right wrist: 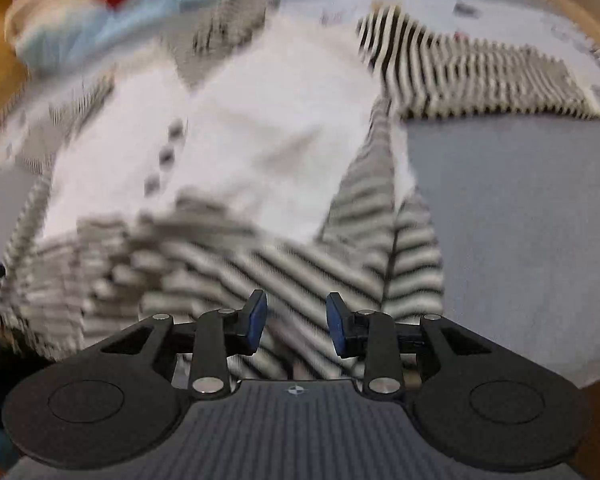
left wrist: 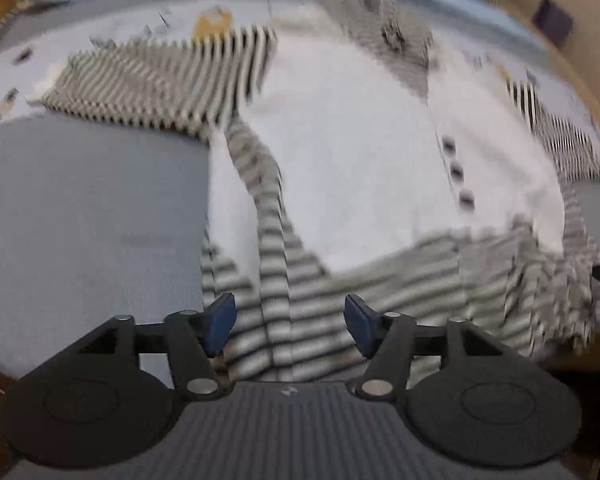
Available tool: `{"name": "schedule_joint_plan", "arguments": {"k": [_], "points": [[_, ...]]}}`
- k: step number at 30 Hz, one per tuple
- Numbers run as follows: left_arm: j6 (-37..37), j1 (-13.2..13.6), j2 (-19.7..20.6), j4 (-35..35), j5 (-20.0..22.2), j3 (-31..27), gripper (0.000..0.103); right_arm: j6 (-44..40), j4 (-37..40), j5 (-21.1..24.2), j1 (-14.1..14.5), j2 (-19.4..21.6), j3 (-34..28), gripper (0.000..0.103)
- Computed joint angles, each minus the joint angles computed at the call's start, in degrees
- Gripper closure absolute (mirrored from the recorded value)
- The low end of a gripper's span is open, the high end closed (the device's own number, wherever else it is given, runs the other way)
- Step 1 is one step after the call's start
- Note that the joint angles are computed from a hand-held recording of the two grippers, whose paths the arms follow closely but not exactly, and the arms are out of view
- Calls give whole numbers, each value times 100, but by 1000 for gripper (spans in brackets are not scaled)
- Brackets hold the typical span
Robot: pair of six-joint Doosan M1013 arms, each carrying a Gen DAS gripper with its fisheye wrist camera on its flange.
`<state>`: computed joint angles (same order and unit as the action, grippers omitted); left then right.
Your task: Fold small clothes
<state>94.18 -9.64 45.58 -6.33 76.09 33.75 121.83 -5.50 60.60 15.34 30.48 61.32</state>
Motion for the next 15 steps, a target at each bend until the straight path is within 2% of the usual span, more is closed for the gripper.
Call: {"name": "schedule_joint_plan", "arguments": {"k": [1,3,8,15], "points": [[-117,0,-28,-9,-163,35,34,167,-172,-176,26,-31,43,69],[-311,-3,74,-5,-229,-174,32,404,-433,-461,39,-80,161,69],[-588,-119,-64,370,-927,6,22,941,-1558,-555,188,37,43,69],[-829,-179,108,462,-890,-366,22,1791,-2619,-1037,295,90,50,69]]}}
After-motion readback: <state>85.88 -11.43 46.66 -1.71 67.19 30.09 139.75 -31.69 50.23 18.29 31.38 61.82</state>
